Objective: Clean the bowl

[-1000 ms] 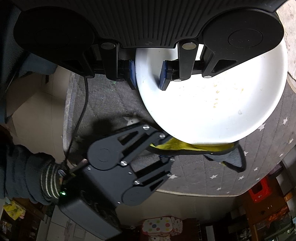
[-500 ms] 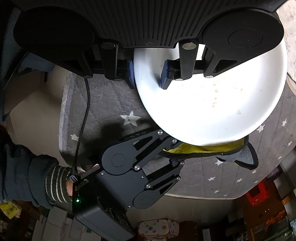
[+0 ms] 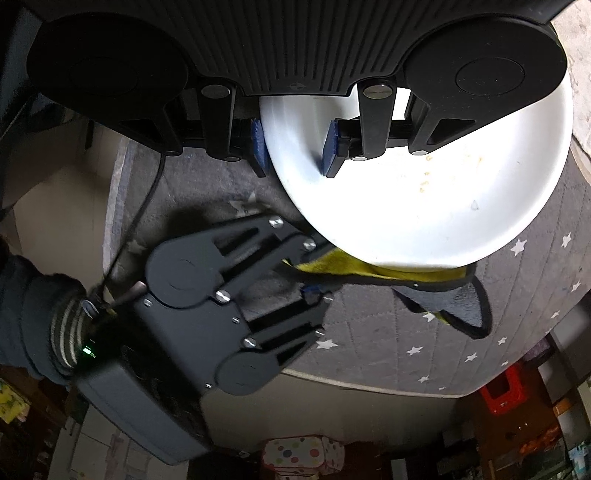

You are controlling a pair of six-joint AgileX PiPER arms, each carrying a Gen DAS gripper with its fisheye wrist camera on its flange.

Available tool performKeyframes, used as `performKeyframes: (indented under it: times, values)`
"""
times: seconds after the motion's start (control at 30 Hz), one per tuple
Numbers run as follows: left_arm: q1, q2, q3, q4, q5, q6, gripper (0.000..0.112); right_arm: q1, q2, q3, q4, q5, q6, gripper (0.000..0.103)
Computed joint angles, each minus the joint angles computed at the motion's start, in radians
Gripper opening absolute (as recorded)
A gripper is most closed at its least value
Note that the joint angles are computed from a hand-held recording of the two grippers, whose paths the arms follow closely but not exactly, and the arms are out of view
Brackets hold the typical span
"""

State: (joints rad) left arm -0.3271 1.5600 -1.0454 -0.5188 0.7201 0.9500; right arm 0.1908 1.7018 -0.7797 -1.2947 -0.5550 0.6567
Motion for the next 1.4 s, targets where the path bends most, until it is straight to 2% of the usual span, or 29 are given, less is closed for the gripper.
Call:
performKeyframes:
  times: [0.13, 0.4, 0.6, 1.3, 1.4]
  values:
    - [-0.001, -0.005, 0.006, -0.003, -0.004, 0.015, 0.032, -0.002, -0.037, 0.047, 0.006, -0.006, -0.012, 0.02]
    - [0.026, -0.033, 0.027, -0.022, 0.051, 0.1, 0.03, -0.001, -0.104, 0.119, -0.005, -0.016, 0.0, 0.02]
    - [0.038, -0.045, 0.038, -0.033, 0.063, 0.131, 0.029, -0.004, -0.128, 0.147, -0.017, -0.031, 0.0, 0.02]
    - [0.004, -0.058, 0.101, -0.062, 0.007, 0.129, 0.03, 0.005, 0.035, -0.044, 0.013, 0.005, -0.031, 0.02]
    - [0.017, -0.073, 0.099, -0.053, 0.027, 0.119, 0.03, 0.003, 0.049, -0.063, 0.011, 0.008, -0.027, 0.02]
